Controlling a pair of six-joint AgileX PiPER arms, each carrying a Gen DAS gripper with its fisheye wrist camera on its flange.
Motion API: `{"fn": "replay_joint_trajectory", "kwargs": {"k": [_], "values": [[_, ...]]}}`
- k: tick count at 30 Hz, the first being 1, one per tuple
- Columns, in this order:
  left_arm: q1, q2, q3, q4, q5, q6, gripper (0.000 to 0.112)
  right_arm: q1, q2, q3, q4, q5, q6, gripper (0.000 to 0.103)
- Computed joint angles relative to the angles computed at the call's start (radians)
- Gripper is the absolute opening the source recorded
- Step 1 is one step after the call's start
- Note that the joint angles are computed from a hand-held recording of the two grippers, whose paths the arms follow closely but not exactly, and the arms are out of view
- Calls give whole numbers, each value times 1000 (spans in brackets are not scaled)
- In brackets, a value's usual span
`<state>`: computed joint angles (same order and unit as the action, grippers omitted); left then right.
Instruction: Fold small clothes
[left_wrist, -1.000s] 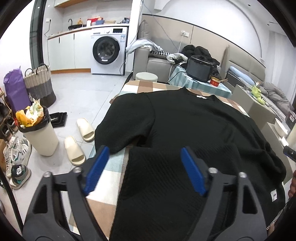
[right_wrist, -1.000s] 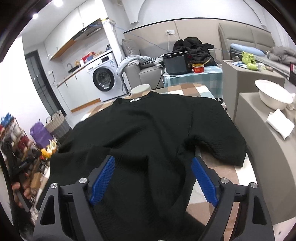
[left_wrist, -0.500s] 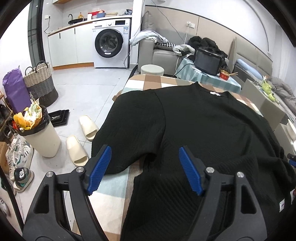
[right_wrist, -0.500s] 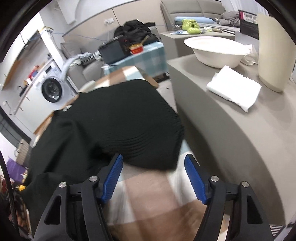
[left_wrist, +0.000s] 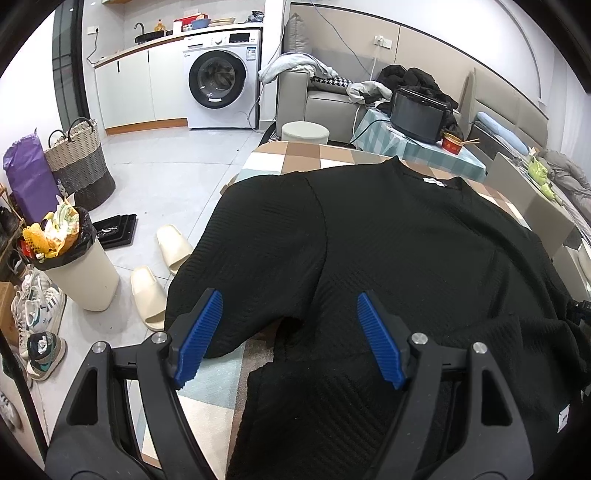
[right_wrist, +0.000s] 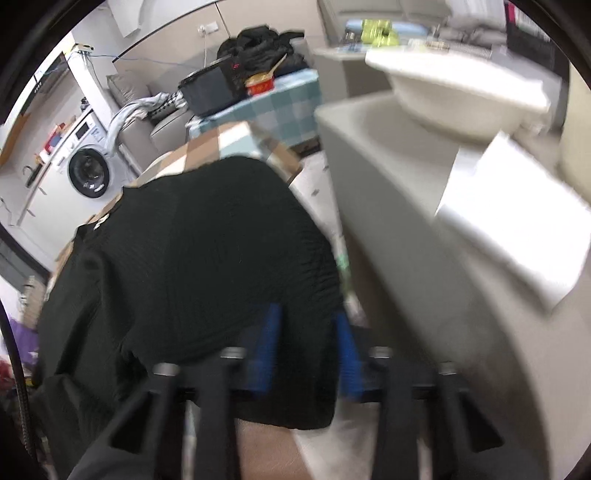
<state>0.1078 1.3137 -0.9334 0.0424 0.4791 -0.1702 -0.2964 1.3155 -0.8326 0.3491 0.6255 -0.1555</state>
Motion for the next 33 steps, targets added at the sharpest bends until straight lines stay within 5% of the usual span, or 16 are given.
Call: {"fn": "replay_joint_trajectory", "kwargs": {"k": [7,16,18,20,21,29,33], "values": [[27,2,12,-65,-37,72,74,53,-23,-118,-62,6,47,9],[64,-36,41,-178,-41,220,74,340,75,-408,277,90,-285,9],[62,-47,49,-173,-36,220,74,445,132,-447,267,139,-299,15],[60,-57,54,-158,-33,207,74,475,146,-441,282,190,-326,38],[61,-63,58,-142,-32,191,74,468,126,-415,297,198,-338,41],[121,-73,74,-214,-12,251,74,425,108,-305,-17,184,-58,43],[112,-85,75,-185,-13,231,74,380,179,-361,132,171,-117,43]]}}
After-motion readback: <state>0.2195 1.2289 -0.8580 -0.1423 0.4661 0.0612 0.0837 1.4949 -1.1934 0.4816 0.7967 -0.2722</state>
